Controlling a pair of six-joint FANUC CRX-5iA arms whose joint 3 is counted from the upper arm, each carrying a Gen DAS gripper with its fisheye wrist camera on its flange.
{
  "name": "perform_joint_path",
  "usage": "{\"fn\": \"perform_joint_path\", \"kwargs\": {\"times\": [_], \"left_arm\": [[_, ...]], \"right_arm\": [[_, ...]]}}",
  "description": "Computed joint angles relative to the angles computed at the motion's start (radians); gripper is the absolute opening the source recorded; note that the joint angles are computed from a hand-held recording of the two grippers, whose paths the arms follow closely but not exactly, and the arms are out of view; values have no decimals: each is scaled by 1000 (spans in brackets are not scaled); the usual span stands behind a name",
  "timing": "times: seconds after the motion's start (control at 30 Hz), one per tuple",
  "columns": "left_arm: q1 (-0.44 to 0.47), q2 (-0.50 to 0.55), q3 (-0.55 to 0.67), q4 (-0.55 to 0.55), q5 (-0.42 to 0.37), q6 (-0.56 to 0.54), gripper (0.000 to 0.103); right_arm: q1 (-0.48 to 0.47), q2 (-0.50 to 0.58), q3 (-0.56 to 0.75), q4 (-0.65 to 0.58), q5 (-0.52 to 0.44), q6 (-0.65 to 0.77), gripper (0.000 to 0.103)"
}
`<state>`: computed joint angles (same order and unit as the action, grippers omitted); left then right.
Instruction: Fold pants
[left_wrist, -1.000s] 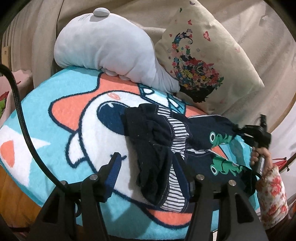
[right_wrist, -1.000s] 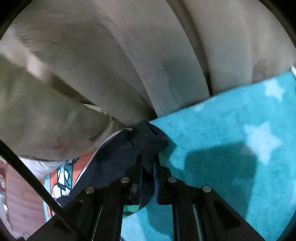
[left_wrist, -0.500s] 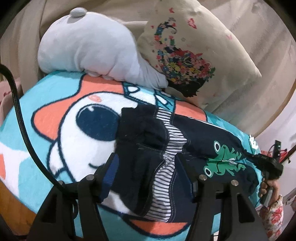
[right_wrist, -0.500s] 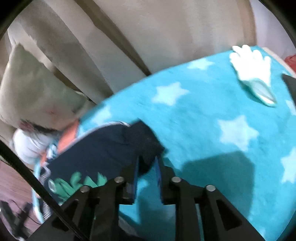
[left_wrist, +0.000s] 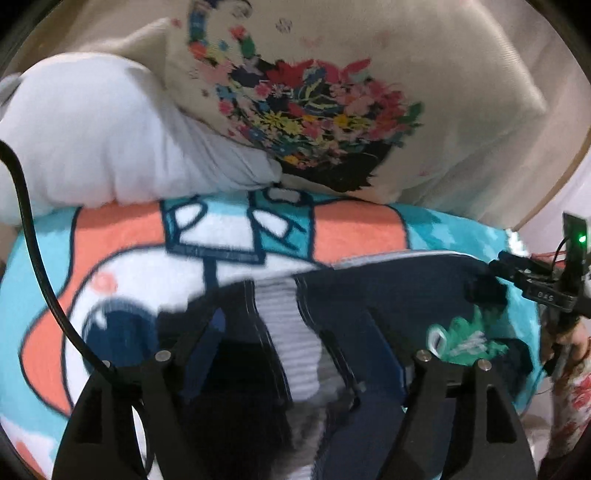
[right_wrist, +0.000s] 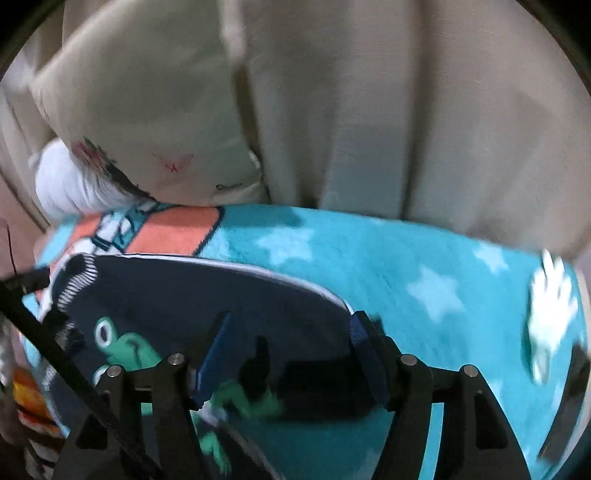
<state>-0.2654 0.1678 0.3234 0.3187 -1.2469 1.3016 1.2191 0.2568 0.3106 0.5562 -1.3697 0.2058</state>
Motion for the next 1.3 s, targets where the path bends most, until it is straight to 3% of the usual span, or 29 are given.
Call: {"fn": "perform_joint_path", "kwargs": {"times": [0.1, 0.23, 0.37, 0.5, 0.53, 0.57, 0.6, 0.63, 0.7, 0.93, 1.1, 1.3], "left_arm": [[-30, 88, 107, -41, -64, -37, 76], [-62, 203, 226, -97, -166, -71, 76], [-77, 228, 242, -127, -154, -97, 84], [-103, 226, 247, -177, -145, -118, 85], [-119, 211, 235, -214, -129, -124, 81], [-127, 193, 213, -224, -108, -136, 60], [-131, 174, 188, -209, -96, -153, 28], [-143, 160, 181, -232, -92, -145, 19], [-158, 134, 162, -269, -68, -123, 11], [-104, 44, 81, -175, -38, -92, 9], [-45, -95, -49, -84, 6, -147, 9], [4, -254, -232, 19, 32, -168, 8]], "right_arm": [[-60, 64, 110, -99, -23, 177, 69], [-124, 124, 184, -195, -18, 296, 69], [-163, 133, 185, -284, 24, 350, 72], [-155, 134, 182, -274, 37, 390, 72], [-149, 130, 177, -266, 44, 397, 57], [-144, 118, 163, -269, 68, 402, 30], [-141, 107, 153, -278, 86, 401, 17], [-137, 105, 154, -284, 93, 399, 8], [-118, 111, 154, -247, 74, 382, 6], [-46, 50, 83, -87, 90, 247, 5], [43, 43, 73, 35, 94, 148, 5], [184, -18, -30, 155, 77, -12, 5]]}}
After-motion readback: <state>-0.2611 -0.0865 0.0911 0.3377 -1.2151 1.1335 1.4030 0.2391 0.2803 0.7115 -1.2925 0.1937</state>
